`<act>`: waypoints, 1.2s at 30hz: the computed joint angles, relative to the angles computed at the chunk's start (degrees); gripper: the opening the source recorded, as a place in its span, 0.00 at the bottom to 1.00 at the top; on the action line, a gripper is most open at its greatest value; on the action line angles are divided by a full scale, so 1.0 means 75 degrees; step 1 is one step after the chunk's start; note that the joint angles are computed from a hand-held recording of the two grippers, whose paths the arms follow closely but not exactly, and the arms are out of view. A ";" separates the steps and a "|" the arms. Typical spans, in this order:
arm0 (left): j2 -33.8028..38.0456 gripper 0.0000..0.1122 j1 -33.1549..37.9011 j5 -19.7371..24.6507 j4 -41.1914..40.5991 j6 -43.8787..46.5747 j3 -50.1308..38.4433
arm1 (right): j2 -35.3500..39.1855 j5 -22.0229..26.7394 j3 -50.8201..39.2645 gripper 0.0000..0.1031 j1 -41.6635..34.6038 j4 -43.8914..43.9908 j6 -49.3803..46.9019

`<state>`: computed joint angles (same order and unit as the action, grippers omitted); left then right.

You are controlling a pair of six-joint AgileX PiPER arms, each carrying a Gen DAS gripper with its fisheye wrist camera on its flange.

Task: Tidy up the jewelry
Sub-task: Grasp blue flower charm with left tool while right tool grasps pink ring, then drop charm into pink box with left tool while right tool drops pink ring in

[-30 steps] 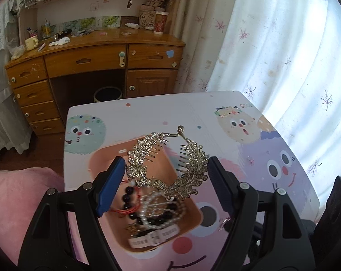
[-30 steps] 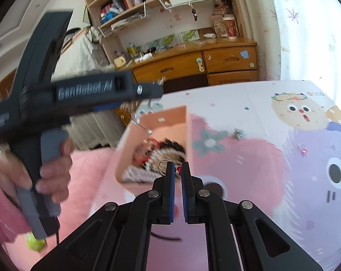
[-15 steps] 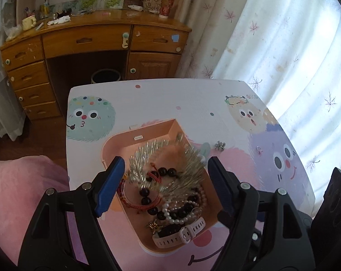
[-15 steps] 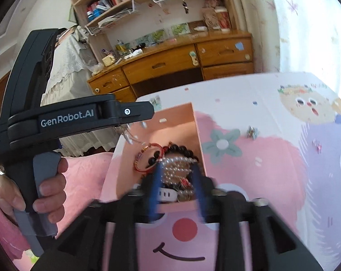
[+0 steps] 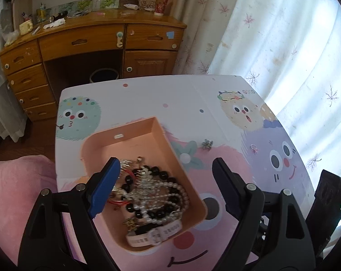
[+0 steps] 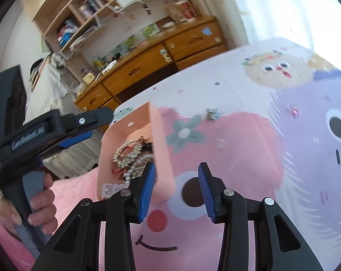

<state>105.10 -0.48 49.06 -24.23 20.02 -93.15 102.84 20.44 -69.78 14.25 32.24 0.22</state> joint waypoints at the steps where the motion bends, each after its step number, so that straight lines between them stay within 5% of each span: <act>1: 0.0003 0.73 -0.0160 -0.0040 0.0133 -0.0212 -0.0033 | -0.0019 0.0166 0.0059 0.39 -0.0277 0.0548 -0.0568; 6: 0.0203 0.73 -0.1062 -0.0238 0.0651 -0.1613 -0.0451 | 0.0204 0.1506 -0.0320 0.41 -0.1652 0.1666 -0.2182; 16: 0.1709 0.73 -0.2761 -0.0132 0.2718 -0.4813 -0.2375 | 0.1463 0.3477 -0.2497 0.42 -0.3456 0.0518 -0.3199; 27: 0.3942 0.47 -0.3464 0.0923 0.4282 -0.6554 -0.4791 | 0.2261 0.2777 -0.3124 0.38 -0.3226 -0.0287 -0.4363; 36: 0.4595 0.27 -0.3648 0.1003 0.5114 -0.7103 -0.5145 | 0.2512 0.2643 -0.3349 0.23 -0.2966 -0.1002 -0.4761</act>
